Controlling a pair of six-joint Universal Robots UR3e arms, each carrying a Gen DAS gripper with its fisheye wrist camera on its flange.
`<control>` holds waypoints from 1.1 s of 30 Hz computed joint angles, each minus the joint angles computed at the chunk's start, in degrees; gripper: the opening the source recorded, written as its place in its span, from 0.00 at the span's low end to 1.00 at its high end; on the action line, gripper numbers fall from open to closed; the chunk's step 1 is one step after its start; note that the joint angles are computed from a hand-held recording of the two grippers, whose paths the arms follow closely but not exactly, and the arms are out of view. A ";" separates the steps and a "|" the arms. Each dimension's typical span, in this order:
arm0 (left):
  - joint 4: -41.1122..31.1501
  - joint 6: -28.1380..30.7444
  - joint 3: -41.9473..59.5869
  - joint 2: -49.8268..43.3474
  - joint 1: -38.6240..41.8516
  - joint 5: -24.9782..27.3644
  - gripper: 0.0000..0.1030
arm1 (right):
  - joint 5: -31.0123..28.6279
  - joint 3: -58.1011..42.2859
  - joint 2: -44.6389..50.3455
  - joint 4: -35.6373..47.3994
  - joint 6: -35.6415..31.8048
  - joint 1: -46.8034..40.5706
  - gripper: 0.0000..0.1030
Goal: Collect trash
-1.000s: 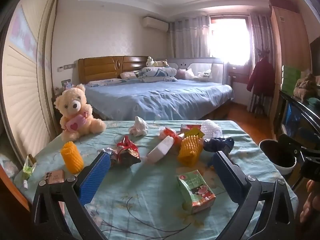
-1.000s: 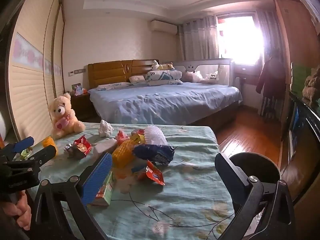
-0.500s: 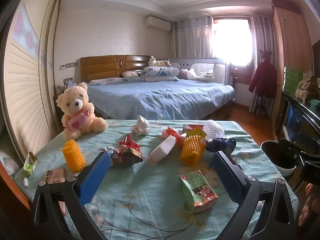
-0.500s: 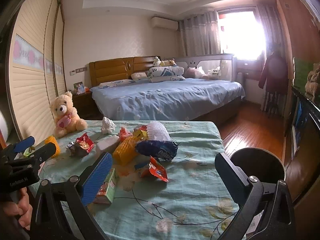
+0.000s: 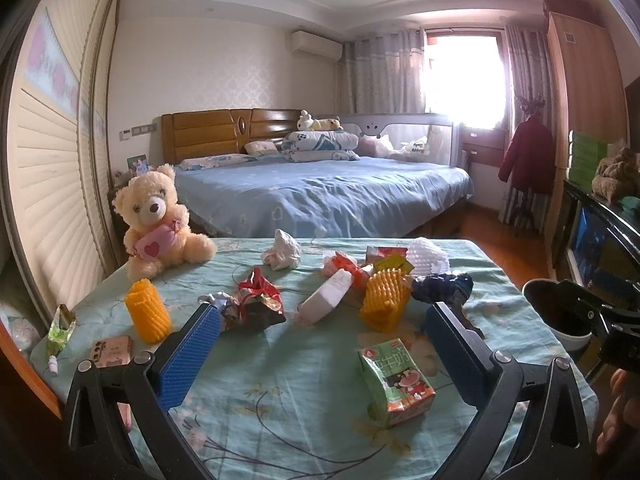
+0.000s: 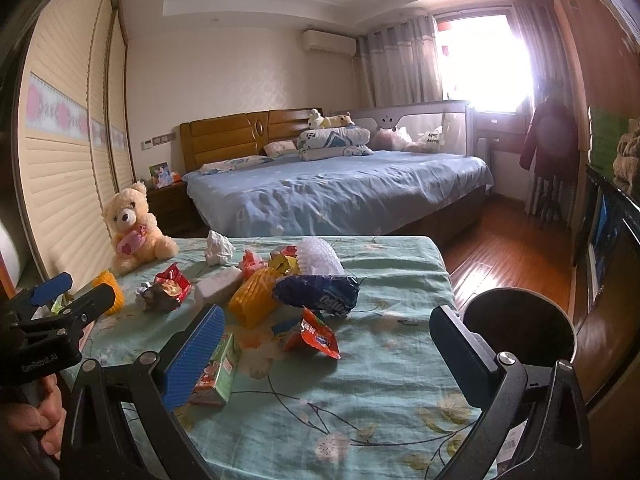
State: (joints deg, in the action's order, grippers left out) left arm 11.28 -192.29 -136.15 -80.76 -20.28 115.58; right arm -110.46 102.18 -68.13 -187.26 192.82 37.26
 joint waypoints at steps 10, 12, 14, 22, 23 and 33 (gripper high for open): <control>-0.93 0.07 0.60 -0.20 -0.04 -0.21 0.99 | 1.15 0.35 -0.75 0.85 0.36 -0.51 1.00; -1.18 0.04 0.74 -0.30 0.03 -0.20 0.99 | 1.35 0.48 -0.78 0.65 0.31 -0.58 1.00; -1.39 -0.05 0.81 -0.32 0.12 -0.38 0.99 | 1.16 0.35 -0.65 0.69 0.31 -0.48 1.00; -1.54 -0.15 1.00 -0.48 0.08 -0.41 0.99 | 1.60 0.19 -0.53 0.92 0.49 -0.47 1.00; -1.66 -0.13 1.19 -0.61 0.13 -0.51 0.99 | 1.69 0.07 -0.30 0.80 0.49 -0.44 1.00; -2.10 -0.16 2.09 -1.67 -0.36 -0.22 0.99 | 2.00 0.12 -0.26 0.94 0.77 -0.52 1.00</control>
State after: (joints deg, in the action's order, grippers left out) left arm 9.17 -192.46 -134.06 -82.43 -20.64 115.36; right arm -108.47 102.29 -68.39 -186.32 193.59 36.74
